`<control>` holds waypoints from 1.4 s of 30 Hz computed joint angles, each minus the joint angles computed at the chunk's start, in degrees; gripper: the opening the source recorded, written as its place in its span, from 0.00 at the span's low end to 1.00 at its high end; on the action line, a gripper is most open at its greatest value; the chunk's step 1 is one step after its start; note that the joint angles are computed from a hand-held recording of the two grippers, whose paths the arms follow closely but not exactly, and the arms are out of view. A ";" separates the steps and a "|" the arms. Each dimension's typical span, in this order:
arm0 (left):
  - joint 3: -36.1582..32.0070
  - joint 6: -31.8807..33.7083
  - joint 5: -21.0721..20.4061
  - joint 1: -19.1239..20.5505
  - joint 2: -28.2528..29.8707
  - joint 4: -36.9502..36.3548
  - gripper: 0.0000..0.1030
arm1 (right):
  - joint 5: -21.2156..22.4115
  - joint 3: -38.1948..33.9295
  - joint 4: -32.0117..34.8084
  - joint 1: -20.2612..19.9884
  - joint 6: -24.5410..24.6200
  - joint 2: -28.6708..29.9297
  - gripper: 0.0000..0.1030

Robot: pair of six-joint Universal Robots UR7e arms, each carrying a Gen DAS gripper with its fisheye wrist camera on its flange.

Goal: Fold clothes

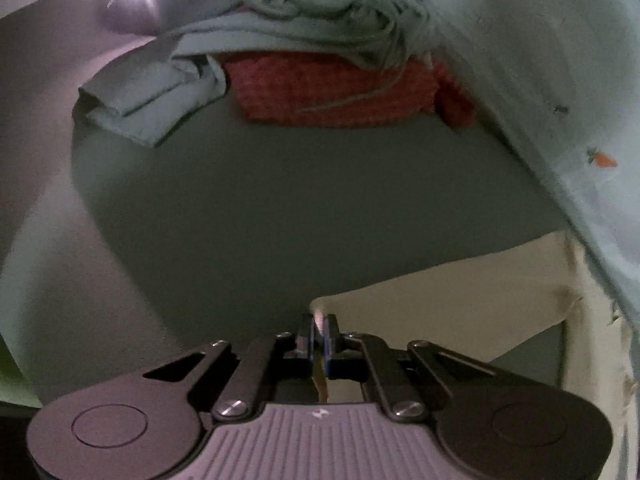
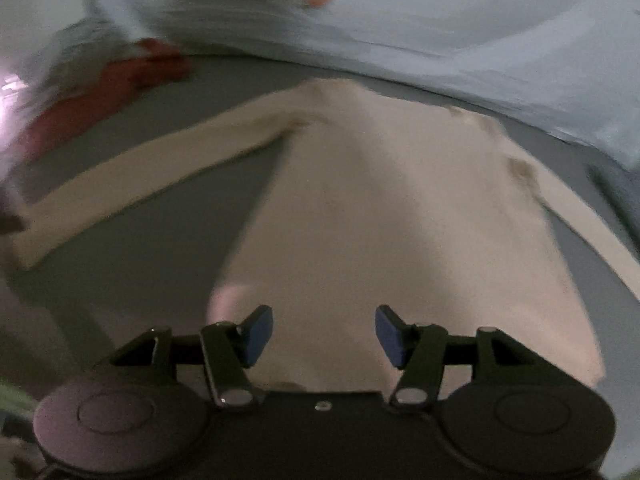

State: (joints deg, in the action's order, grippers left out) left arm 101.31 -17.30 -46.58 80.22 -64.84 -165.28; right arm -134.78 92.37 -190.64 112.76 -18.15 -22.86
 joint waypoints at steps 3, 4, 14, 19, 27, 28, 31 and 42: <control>-1.25 -1.56 -0.49 0.57 0.88 1.35 0.05 | 5.43 -0.63 1.75 -0.37 -4.35 0.70 0.57; -1.44 -1.28 -0.50 0.72 1.07 1.17 0.05 | 6.18 -1.06 2.85 -0.57 -4.61 1.04 0.49; -0.95 0.00 0.81 0.42 1.56 -0.43 0.08 | 7.07 -2.77 10.89 -2.13 -2.91 1.21 0.51; -0.66 -1.18 0.94 0.13 1.39 -0.34 0.06 | 8.02 -3.14 10.56 -1.82 -6.97 1.81 0.46; 0.14 -9.70 -12.47 1.09 -2.79 1.84 0.06 | 15.33 -8.16 3.21 0.47 -26.01 6.28 0.58; 0.01 -11.11 -14.70 1.27 -3.21 1.93 0.06 | 16.37 -9.23 3.65 0.83 -27.54 7.01 0.59; -0.03 -10.80 -18.68 0.83 -4.04 1.47 0.06 | 20.98 -12.04 3.98 1.69 -31.91 9.13 0.61; 1.04 -11.06 -25.53 0.22 -6.97 2.76 0.06 | 25.82 -23.30 9.21 2.77 -32.47 16.42 0.23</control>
State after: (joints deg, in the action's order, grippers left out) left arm 102.35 -28.37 -72.12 80.45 -71.81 -162.52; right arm -108.96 69.07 -181.43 115.53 -50.61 -6.44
